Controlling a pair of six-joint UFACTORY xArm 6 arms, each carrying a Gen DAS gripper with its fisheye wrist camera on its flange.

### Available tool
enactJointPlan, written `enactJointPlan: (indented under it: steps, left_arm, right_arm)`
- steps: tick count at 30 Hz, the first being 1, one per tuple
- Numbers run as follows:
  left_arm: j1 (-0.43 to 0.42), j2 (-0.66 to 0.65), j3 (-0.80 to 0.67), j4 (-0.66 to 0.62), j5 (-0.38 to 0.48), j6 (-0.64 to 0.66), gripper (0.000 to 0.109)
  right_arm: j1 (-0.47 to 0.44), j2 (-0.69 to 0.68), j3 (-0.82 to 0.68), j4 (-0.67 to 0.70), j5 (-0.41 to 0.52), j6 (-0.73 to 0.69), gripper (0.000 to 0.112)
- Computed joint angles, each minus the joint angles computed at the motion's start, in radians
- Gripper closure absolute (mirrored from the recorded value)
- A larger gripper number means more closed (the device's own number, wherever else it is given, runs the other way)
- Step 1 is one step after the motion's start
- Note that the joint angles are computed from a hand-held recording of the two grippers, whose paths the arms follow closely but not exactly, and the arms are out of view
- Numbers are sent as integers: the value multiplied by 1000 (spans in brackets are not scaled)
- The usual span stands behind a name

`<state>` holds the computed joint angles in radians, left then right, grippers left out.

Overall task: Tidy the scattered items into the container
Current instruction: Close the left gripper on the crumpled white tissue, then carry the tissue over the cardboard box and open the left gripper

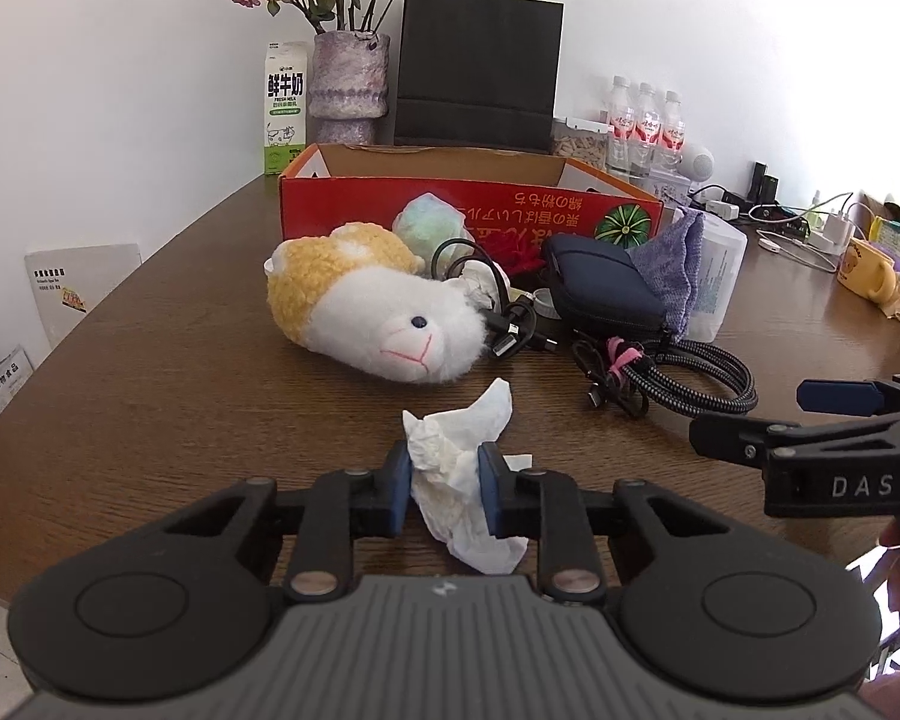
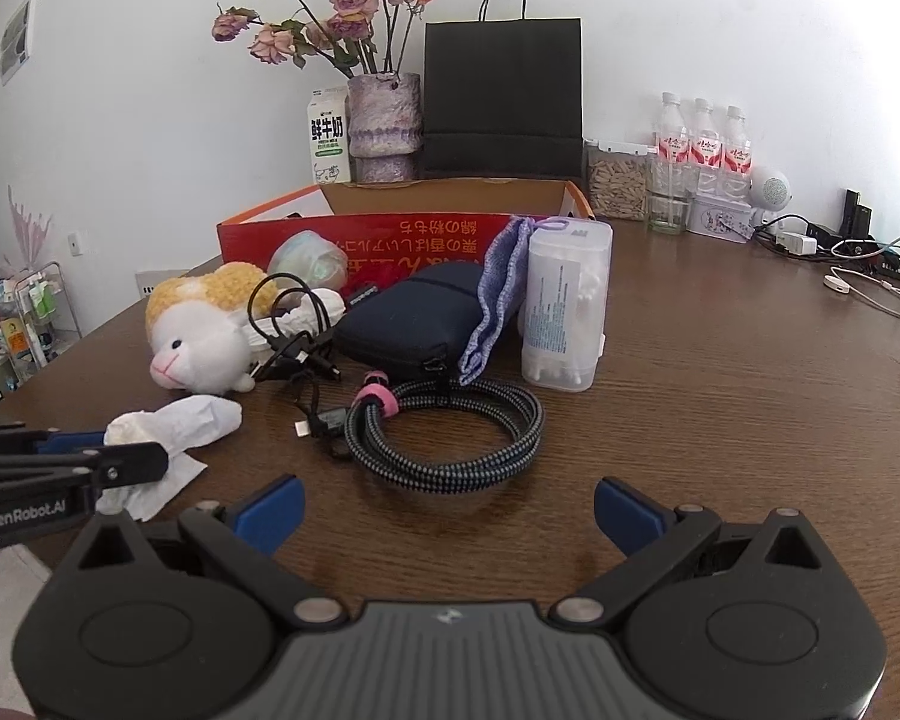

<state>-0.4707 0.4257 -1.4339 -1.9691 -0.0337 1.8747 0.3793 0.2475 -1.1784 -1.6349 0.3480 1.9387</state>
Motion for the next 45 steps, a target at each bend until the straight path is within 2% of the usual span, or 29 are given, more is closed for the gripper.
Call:
enactJointPlan:
  steps: [3, 10, 16, 17, 18, 21, 25, 29, 32, 41, 43, 45]
  left_arm:
    - [6, 9, -14, 3, 3, -11, 86]
    - [15, 28, -29, 61, 12, -78, 86]
    - [24, 38, -37, 89, 21, -118, 86]
    - [25, 37, -36, 91, 24, -121, 86]
    - [26, 36, -34, 94, 26, -125, 86]
    - [30, 29, -26, 89, 31, -125, 86]
    - [38, 3, 13, 164, 57, -218, 86]
    - [50, -29, 30, 68, 75, -122, 88]
    - [54, -51, 29, -41, 76, -2, 88]
    - [65, -86, -4, -194, 110, 189, 88]
    - [65, -78, -36, -200, 121, 196, 88]
    - [60, -60, -70, -115, 132, 103, 88]
  right_arm:
    - [-17, 45, -61, 20, -7, -21, 9]
    - [-39, 163, -197, 267, -27, -265, 9]
    - [-38, 209, -247, 360, -25, -368, 10]
    - [-40, 206, -243, 356, -31, -364, 14]
    - [-45, 201, -236, 317, -48, -331, 22]
    - [-50, 176, -205, 236, -74, -253, 23]
    - [-49, 133, -153, 144, -102, -160, 24]
    - [-48, 83, -101, 68, -118, -76, 24]
    - [-43, 49, -75, 9, -111, -17, 25]
    - [-29, -18, -66, -160, -64, 112, 25]
    - [-31, -13, -95, -185, -55, 121, 25]
    - [-37, 2, -137, -215, -49, 132, 25]
